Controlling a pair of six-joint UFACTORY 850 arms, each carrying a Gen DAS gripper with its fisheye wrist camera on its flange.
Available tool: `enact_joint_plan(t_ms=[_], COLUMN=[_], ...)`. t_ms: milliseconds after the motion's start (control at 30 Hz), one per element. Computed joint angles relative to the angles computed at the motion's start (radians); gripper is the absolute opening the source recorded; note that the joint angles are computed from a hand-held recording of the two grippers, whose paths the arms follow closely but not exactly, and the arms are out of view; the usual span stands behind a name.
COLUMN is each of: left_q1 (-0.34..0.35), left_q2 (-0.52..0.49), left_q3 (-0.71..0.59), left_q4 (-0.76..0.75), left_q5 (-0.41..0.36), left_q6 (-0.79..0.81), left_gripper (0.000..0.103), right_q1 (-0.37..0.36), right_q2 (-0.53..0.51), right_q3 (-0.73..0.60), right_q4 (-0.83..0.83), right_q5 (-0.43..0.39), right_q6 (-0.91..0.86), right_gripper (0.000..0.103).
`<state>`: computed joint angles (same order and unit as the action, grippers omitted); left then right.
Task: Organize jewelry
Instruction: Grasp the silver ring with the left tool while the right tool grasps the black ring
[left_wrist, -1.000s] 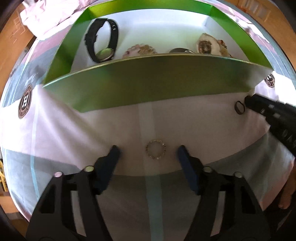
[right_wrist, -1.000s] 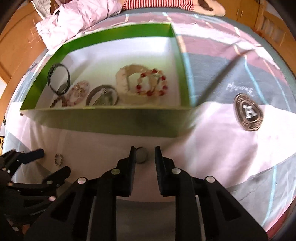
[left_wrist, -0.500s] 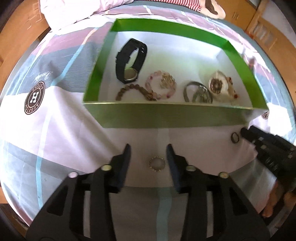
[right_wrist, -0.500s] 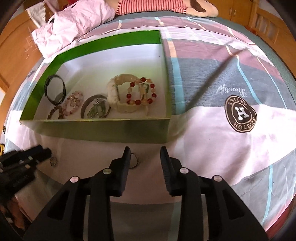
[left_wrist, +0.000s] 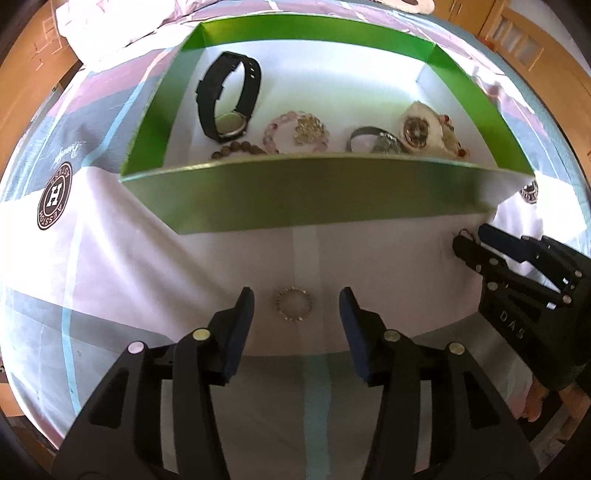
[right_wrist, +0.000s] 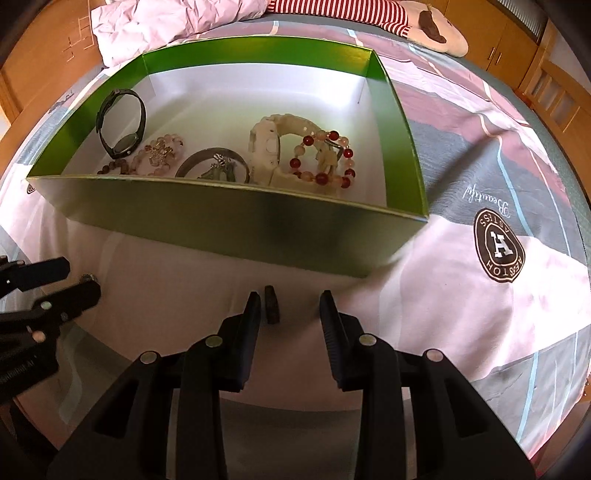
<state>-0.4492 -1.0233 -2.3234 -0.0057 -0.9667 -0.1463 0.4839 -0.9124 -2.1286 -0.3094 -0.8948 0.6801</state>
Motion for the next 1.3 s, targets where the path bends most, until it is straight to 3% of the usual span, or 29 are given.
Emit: enact_joint_plan(t_ms=[533,633,767,900,1067,1133,1300], left_q1=[-0.024,-0.023,-0.024,-0.013,0.023,0.046,0.064], left_q2=[0.019,0.03,0.02,-0.012,-0.012,-0.012,-0.027], left_q3=[0.061,0.08,0.063,0.007,-0.014,-0.022,-0.046], left_q4=[0.053,0.063,0.093,0.127,0.019,-0.043,-0.084], left_q5=[0.03,0.04,0.047,0.025,0.018,0.014,-0.005], left_q6=[-0.016,-0.021,-0.03,-0.066,-0.039,-0.04,-0.05], left_gripper=[0.051,0.047,0.034,0.034,0.037,0.04,0.043], right_q1=[0.003,0.005,0.005,-0.002,-0.018,-0.018,-0.008], right_q2=[-0.011,-0.013,-0.012,-0.002,0.046,0.059,0.052], right_q3=[-0.017,-0.018,-0.017,-0.006,0.053,0.068,0.06], right_q4=[-0.007,-0.012,-0.013,0.004,0.013,-0.002,-0.003], right_q5=[-0.014,-0.016,-0.016,-0.012,0.037,0.048,0.051], right_q6=[-0.004,-0.002,0.001,0.006,0.044,0.061,0.022], right_gripper=[0.035,0.035,0.036,0.037,0.038,0.046,0.049])
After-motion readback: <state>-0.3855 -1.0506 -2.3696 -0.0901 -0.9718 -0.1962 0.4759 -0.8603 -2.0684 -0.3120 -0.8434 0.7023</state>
